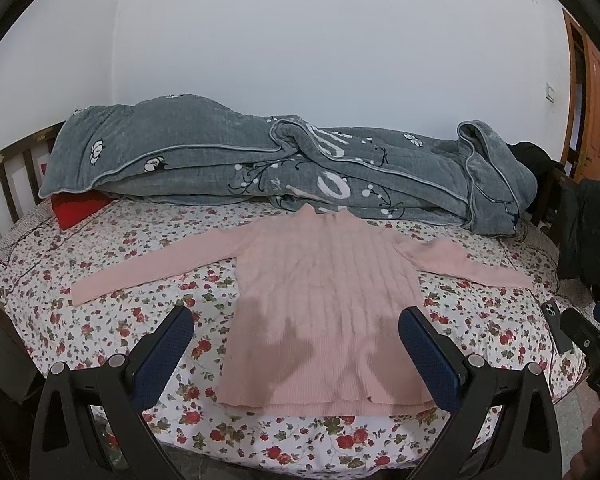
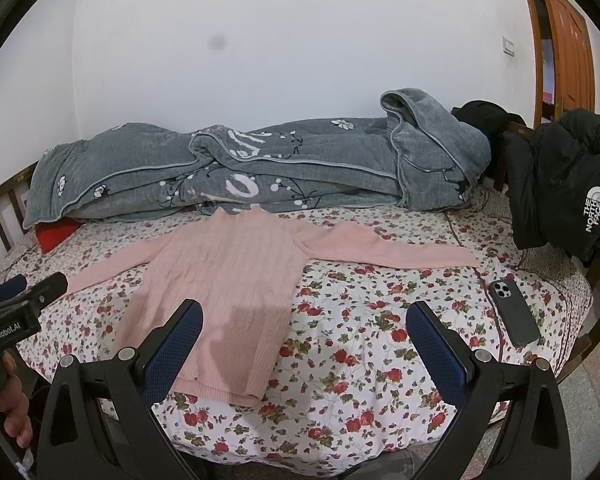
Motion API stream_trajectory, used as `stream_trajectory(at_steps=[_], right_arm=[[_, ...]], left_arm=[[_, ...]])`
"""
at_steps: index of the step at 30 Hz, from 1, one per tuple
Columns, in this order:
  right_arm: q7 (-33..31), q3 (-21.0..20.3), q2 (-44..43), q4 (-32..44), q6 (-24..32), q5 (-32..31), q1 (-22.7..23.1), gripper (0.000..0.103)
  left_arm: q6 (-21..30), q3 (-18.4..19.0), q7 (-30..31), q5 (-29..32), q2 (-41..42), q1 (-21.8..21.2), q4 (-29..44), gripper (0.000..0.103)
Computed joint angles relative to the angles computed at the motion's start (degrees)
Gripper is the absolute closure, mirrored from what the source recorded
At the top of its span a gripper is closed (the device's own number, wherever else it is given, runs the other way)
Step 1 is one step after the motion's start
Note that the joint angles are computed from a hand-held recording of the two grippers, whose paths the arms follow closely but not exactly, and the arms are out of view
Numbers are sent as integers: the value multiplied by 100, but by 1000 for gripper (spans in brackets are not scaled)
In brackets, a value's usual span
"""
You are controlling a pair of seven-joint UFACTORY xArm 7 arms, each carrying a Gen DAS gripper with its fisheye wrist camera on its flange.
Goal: Fold small clothes
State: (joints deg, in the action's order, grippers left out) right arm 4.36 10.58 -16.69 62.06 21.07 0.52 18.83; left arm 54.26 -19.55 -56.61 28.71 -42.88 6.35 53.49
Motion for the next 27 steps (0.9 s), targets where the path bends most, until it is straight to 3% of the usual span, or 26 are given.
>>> stream_trajectory(at_steps=[8,15,18,23,27], right_arm=[[162,109,165,130,-79,-171,-28,3],[493,279,641,471,-68,-621,-35,3],[593,312,858,527,-290,-871,-1,3],[1291,403,1428,831,-416,-1863,44,3],[1076,256,1966,1146,-417,-1510,338,3]], left_arm=[[-67,151,150,48,67,22,-5,0],[-563,557,258,-66,15,111,-377,0],[-942,958,561,-297,9,74,-678,0],[-1674,1638,1130,-658,-8,342,-1409,0],[-2350,2276,1580,-896,19,878,-2050,3]])
